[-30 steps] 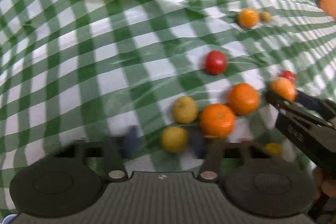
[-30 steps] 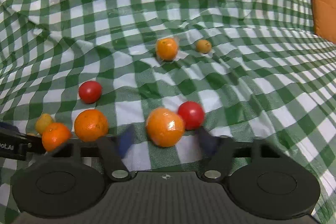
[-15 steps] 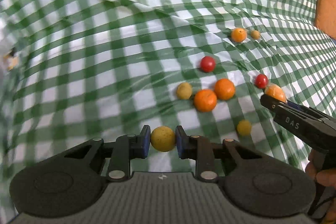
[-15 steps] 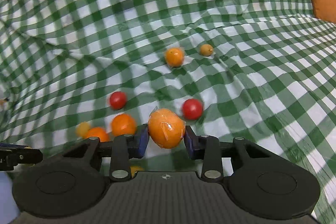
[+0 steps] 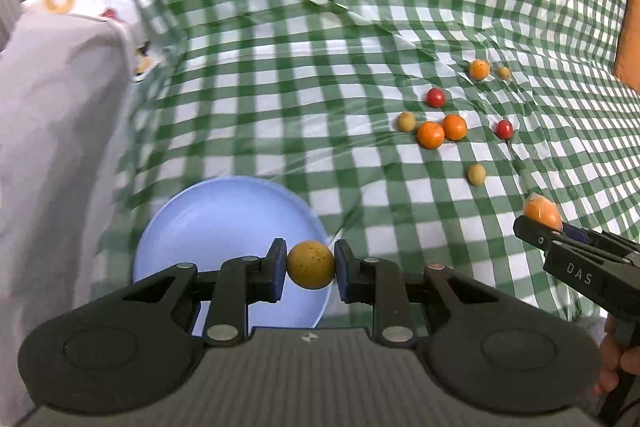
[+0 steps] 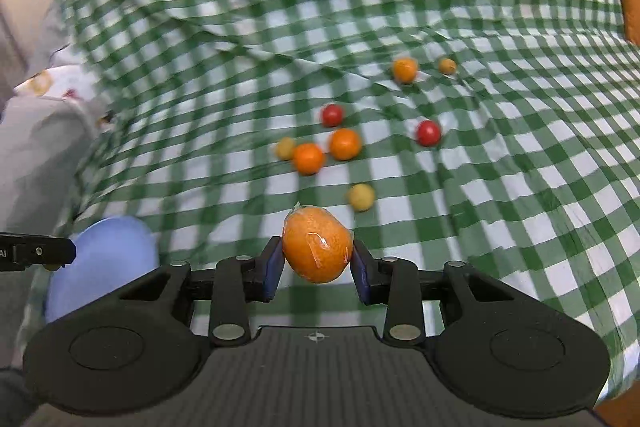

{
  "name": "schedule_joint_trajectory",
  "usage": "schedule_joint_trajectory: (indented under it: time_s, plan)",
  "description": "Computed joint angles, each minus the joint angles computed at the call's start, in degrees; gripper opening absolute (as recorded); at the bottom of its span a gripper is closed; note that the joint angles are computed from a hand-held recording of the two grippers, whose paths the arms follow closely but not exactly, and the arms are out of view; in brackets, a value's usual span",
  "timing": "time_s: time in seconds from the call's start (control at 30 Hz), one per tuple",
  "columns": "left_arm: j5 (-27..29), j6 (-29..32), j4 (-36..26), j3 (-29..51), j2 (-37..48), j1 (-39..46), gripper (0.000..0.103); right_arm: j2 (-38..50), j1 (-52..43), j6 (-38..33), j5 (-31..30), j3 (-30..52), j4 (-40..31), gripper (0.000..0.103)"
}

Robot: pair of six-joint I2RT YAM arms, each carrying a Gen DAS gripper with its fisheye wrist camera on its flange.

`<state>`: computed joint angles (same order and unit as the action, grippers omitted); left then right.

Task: Organize fruits
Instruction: 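Grasp a yellow fruit with left tool while right tool grasps an orange tomato, then carry both fruits over the blue plate and open both tools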

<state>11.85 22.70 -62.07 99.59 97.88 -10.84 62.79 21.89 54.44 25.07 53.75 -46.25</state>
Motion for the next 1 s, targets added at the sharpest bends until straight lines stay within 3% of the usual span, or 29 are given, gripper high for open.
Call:
schedule_joint_trajectory:
  time_s: [0.47, 1.0]
  plan:
    - [8.3, 9.7, -7.0, -2.3, -8.8, 17.6, 0.028, 10.6, 21.3, 7.0, 10.1, 19.5, -11.9, 0.038]
    - [11.2, 12.7, -7.9, -0.5, -6.6, 24.0, 0.028, 18.1, 25.8, 5.1, 10.0, 27.6, -13.3, 0.038]
